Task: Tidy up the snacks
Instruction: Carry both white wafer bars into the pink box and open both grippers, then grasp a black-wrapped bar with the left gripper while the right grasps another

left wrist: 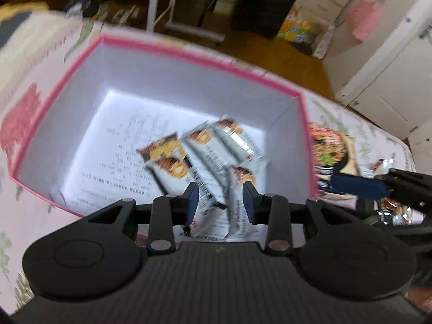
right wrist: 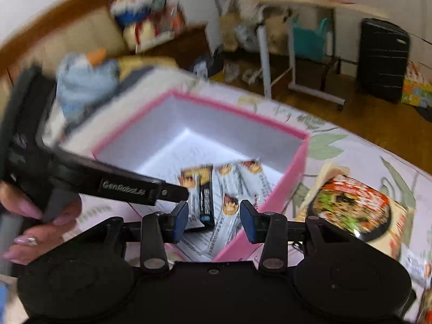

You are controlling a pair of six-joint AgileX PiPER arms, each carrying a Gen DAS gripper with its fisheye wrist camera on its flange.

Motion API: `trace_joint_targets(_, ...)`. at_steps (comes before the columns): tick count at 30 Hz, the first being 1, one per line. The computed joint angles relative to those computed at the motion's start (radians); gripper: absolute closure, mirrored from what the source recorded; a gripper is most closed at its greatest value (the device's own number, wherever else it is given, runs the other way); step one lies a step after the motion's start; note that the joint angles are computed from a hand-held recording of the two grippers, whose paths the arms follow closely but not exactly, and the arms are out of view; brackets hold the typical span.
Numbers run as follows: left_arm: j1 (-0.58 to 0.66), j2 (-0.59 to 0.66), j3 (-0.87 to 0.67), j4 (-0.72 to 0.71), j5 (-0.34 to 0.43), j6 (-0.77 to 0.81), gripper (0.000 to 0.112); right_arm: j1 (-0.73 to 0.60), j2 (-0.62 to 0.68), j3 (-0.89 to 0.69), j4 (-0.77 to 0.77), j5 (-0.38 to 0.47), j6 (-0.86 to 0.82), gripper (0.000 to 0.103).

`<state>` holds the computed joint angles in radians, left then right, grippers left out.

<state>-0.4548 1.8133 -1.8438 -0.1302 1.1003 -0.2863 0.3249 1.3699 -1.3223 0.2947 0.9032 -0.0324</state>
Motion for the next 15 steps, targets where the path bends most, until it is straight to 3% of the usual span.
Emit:
trace_joint_targets(6, -0.068, -0.09, -0.002, -0.033, -0.021, 0.061, 0.074, -0.243, -0.254, 0.142, 0.111, 0.057, -0.102, 0.055)
trace_joint_targets(10, -0.144, -0.108, -0.033, -0.061, -0.028, 0.097, 0.073, -0.495, -0.355, 0.177, 0.186, 0.177, -0.265, 0.055)
trace_joint_targets(15, -0.25, -0.075, -0.04, -0.094, -0.091, 0.125, 0.071, -0.884, -0.419, 0.27, 0.371, 0.301, -0.545, 0.055)
